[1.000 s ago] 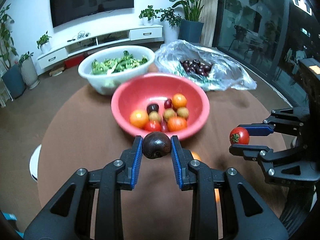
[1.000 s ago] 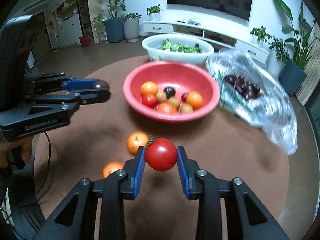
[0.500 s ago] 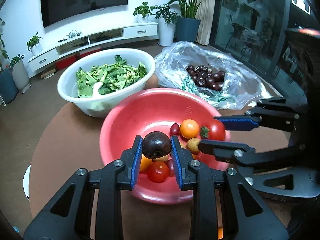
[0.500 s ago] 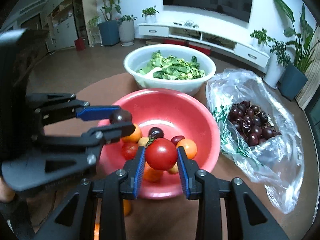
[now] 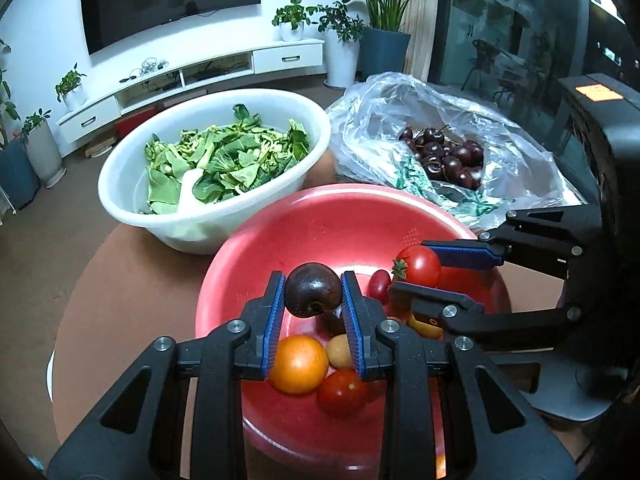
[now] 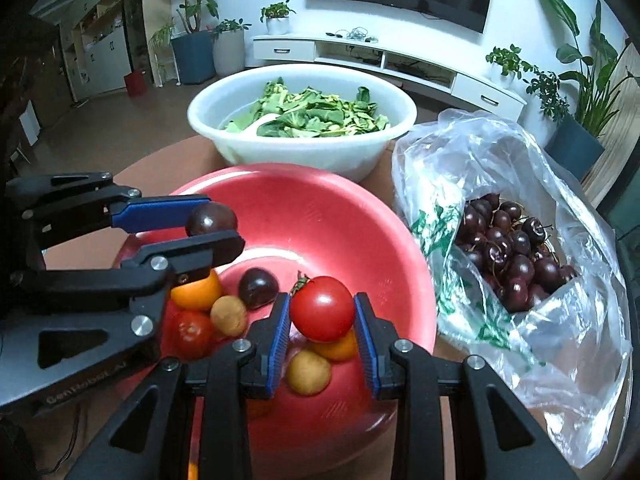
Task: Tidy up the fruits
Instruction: 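Carry the tomato and dark plum with both tools over the red bowl, then open both tools to drop the tomato and plum into the bowl, then move the left tool back and close it on a mandarin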
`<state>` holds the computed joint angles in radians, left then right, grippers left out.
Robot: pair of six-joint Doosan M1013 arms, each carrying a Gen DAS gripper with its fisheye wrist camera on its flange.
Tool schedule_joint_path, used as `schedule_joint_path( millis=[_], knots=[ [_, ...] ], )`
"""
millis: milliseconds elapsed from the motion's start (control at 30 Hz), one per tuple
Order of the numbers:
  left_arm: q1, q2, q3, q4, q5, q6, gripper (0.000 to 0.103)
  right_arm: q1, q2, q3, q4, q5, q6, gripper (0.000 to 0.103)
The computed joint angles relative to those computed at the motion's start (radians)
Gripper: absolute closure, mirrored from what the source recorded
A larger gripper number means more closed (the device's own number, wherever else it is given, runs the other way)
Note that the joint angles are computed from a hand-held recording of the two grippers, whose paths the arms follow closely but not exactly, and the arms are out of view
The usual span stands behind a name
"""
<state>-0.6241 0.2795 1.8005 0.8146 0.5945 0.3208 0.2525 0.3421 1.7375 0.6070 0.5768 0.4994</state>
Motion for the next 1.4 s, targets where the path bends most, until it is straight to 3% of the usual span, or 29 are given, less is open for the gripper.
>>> schedule_joint_path(
  millis=[267, 433, 500, 567, 667, 900, 967, 1067, 1200, 1400],
  knots=[
    [0.029, 0.025, -0.007, -0.094, -0.014, 0.07, 0.076, 0.03, 0.006, 0.017, -0.051, -0.085, -0.045, 0.065],
    [0.031, 0.032, -0.008, -0.087, -0.008, 0.043, 0.074, 0.031, 0.005, 0.02, -0.053, -0.09, -0.048, 0.062],
    [0.03, 0.033, -0.009, -0.078, 0.001, 0.03, 0.068, 0.031, 0.004, 0.02, -0.056, -0.091, -0.047, 0.062],
    [0.03, 0.023, 0.002, -0.064, -0.023, 0.008, 0.052, 0.028, 0.0, 0.025, -0.044, -0.087, -0.064, 0.062],
    [0.023, 0.022, -0.002, -0.043, -0.009, -0.005, 0.04, 0.029, -0.005, 0.029, -0.055, -0.092, -0.057, 0.06],
    [0.006, -0.015, 0.031, -0.011, -0.025, -0.074, 0.028, 0.016, -0.039, 0.058, -0.001, -0.097, -0.107, 0.056],
    [-0.014, -0.042, 0.053, 0.049, -0.011, -0.153, 0.016, 0.005, -0.064, 0.079, 0.071, -0.099, -0.175, 0.052],
    [-0.046, -0.081, 0.09, 0.136, 0.008, -0.272, 0.005, -0.02, -0.106, 0.115, 0.204, -0.081, -0.284, 0.037],
    [-0.104, -0.129, 0.143, 0.209, 0.039, -0.424, 0.0, -0.064, -0.154, 0.164, 0.325, -0.031, -0.339, 0.025],
    [-0.239, -0.152, 0.182, 0.23, 0.2, -0.515, 0.0, -0.127, -0.204, 0.246, 0.364, 0.027, -0.304, 0.014]
  ],
)
